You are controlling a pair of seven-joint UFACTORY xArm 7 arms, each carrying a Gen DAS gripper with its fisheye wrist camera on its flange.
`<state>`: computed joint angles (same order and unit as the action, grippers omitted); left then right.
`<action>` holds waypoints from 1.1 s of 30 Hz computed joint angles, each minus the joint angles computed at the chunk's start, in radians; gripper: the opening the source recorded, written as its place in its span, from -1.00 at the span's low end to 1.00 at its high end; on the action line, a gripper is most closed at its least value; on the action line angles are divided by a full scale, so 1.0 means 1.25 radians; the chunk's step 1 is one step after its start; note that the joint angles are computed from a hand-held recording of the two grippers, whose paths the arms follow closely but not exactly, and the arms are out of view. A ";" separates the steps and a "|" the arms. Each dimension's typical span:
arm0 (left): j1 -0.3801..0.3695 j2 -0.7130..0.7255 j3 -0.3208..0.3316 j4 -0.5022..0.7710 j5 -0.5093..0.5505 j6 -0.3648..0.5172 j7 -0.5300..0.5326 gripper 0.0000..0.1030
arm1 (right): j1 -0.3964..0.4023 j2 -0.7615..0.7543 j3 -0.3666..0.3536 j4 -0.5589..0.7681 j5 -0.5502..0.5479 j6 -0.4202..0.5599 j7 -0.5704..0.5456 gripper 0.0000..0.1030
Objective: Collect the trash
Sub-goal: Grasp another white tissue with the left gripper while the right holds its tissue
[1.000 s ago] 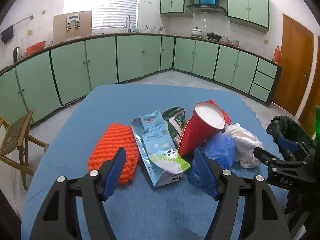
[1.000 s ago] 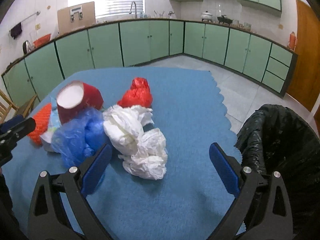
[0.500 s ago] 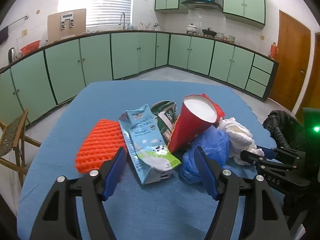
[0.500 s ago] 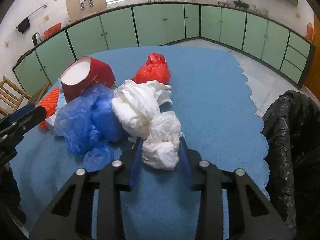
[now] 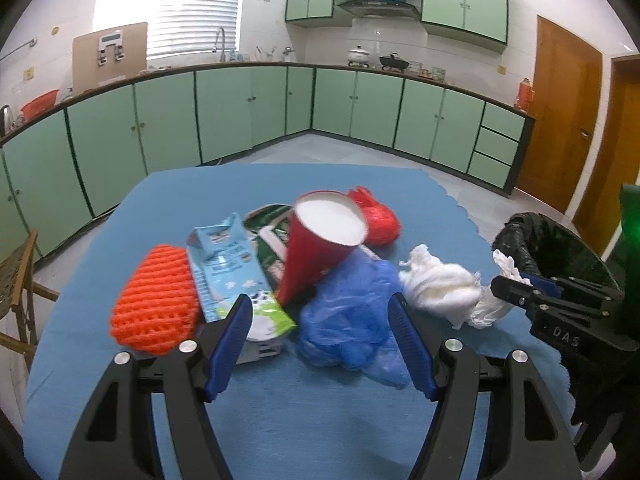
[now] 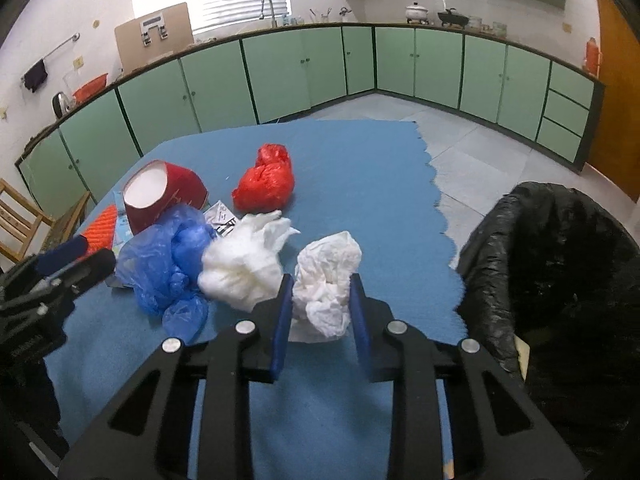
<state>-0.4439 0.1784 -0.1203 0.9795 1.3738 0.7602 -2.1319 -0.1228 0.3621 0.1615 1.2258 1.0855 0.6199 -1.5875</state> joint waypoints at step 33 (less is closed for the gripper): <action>-0.096 0.245 0.115 0.260 -0.067 -0.219 0.143 -0.64 | -0.082 0.028 -0.025 0.031 -0.027 0.033 0.031 -0.49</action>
<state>-0.5640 0.4848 0.0233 1.3047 1.2898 0.4867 -1.9529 -0.2258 0.3973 0.1299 1.2643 1.0515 0.6613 -1.5489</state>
